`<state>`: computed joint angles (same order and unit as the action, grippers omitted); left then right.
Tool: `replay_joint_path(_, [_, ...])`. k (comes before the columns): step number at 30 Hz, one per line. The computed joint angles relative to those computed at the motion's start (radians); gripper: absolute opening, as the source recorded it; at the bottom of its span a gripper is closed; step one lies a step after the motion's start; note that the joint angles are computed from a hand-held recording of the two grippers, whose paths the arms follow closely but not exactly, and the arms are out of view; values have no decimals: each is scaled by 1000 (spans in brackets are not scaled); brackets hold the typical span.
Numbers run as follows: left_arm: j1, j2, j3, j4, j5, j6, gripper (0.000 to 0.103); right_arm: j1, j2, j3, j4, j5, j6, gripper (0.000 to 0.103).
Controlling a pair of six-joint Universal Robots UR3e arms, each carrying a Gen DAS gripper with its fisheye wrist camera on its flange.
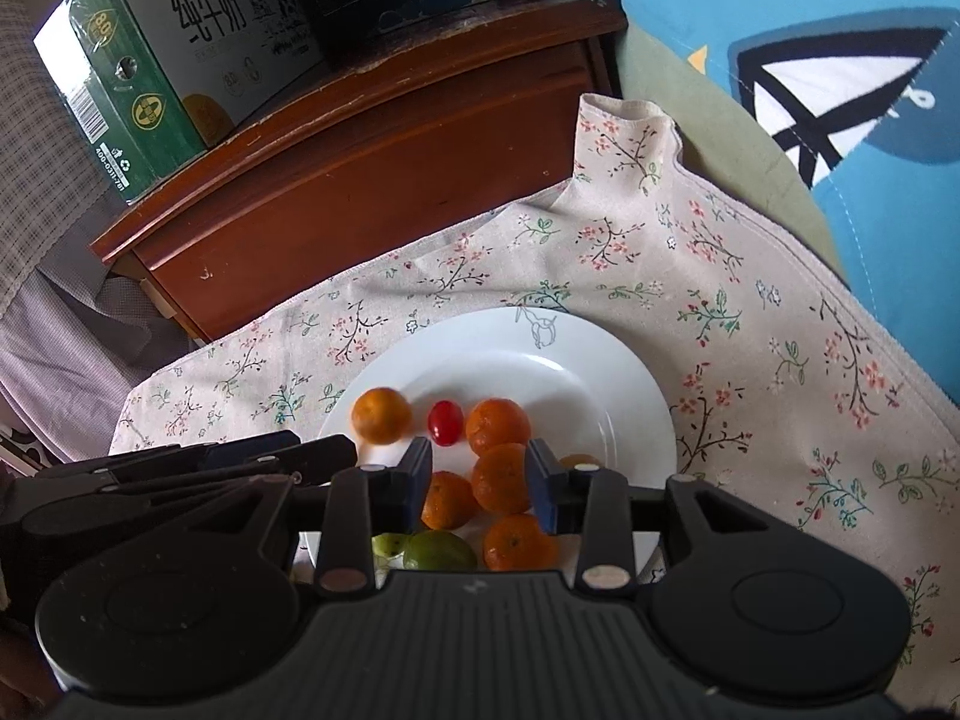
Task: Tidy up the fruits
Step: 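Move both open tools back over the remaining green fruits and kiwis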
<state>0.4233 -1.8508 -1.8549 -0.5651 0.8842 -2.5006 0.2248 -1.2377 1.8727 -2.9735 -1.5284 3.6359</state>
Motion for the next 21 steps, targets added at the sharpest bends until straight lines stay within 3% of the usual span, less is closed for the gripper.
replay_joint_path(1, [9, 15, -8, 3, -7, 5, 66, 1, 0, -1, -5, 6, -2, 37])
replay_joint_path(16, [192, 201, -15, -175, 73, 112, 74, 39, 8, -23, -51, 93, -43, 40])
replay_joint_path(21, [253, 234, -47, -214, 86, 189, 75, 63, 32, -42, -47, 161, -78, 40])
